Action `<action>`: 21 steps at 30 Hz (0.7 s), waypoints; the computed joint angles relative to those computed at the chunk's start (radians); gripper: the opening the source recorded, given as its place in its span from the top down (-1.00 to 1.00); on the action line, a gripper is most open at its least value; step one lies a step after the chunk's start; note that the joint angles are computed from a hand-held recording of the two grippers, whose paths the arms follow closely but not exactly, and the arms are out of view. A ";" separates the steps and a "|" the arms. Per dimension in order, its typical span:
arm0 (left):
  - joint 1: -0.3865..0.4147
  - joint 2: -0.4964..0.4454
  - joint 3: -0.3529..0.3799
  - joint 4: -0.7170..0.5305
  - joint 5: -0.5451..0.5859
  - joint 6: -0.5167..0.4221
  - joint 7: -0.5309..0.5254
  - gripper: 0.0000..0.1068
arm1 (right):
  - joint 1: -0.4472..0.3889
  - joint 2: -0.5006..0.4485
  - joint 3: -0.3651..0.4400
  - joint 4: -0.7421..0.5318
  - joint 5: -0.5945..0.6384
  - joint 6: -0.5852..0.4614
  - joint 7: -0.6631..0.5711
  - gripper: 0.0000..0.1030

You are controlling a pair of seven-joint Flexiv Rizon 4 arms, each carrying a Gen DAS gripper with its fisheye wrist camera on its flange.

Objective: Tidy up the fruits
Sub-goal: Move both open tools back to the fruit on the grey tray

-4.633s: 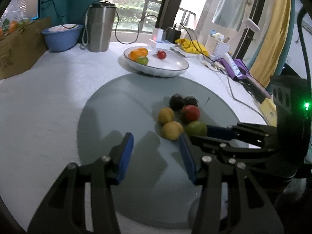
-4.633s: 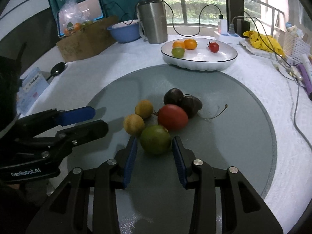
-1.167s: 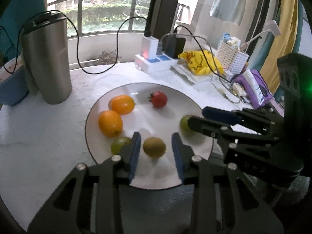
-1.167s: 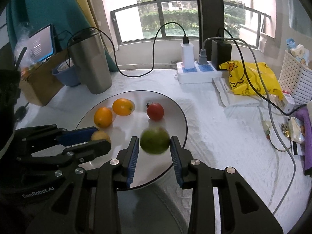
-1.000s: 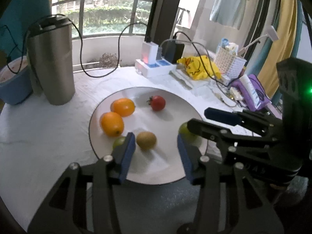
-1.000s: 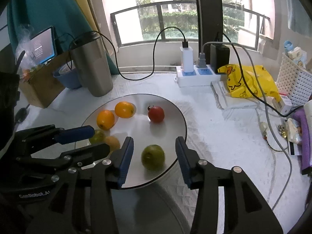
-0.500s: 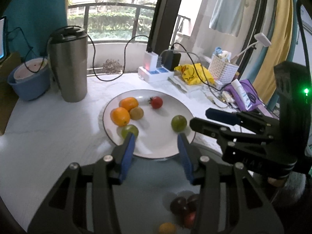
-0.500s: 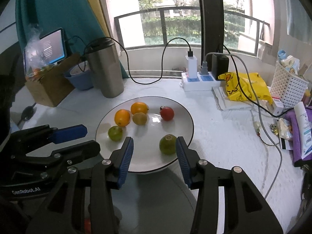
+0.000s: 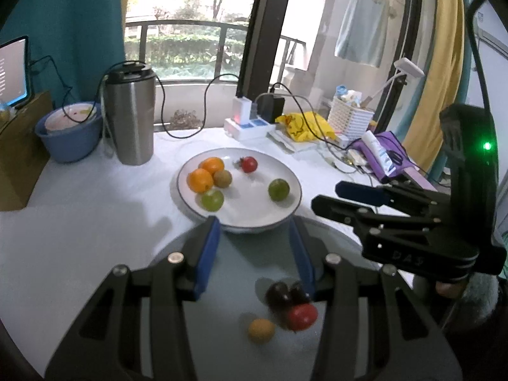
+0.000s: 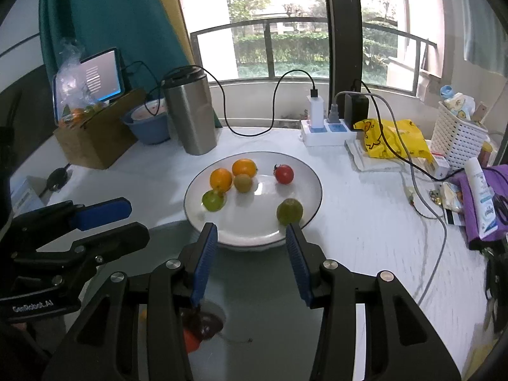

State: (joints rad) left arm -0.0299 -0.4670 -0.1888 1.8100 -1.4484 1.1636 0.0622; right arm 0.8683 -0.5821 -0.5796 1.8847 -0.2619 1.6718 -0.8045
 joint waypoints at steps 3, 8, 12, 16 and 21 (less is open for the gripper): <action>-0.002 0.021 0.003 0.029 -0.038 0.005 0.035 0.12 | 0.046 0.008 -0.039 0.031 0.011 0.013 0.005 0.08; -0.023 0.049 0.026 0.075 -0.082 0.010 0.077 0.12 | 0.105 0.018 -0.076 0.074 0.046 0.030 -0.011 0.08; -0.041 0.063 0.043 0.105 -0.122 0.027 0.116 0.12 | 0.149 0.024 -0.098 0.103 0.078 0.036 -0.024 0.08; -0.055 0.077 0.062 0.140 -0.157 0.035 0.148 0.12 | 0.197 0.032 -0.128 0.133 0.108 0.041 -0.038 0.08; -0.066 0.093 0.085 0.187 -0.175 0.034 0.173 0.12 | 0.254 0.040 -0.156 0.174 0.149 0.048 -0.050 0.08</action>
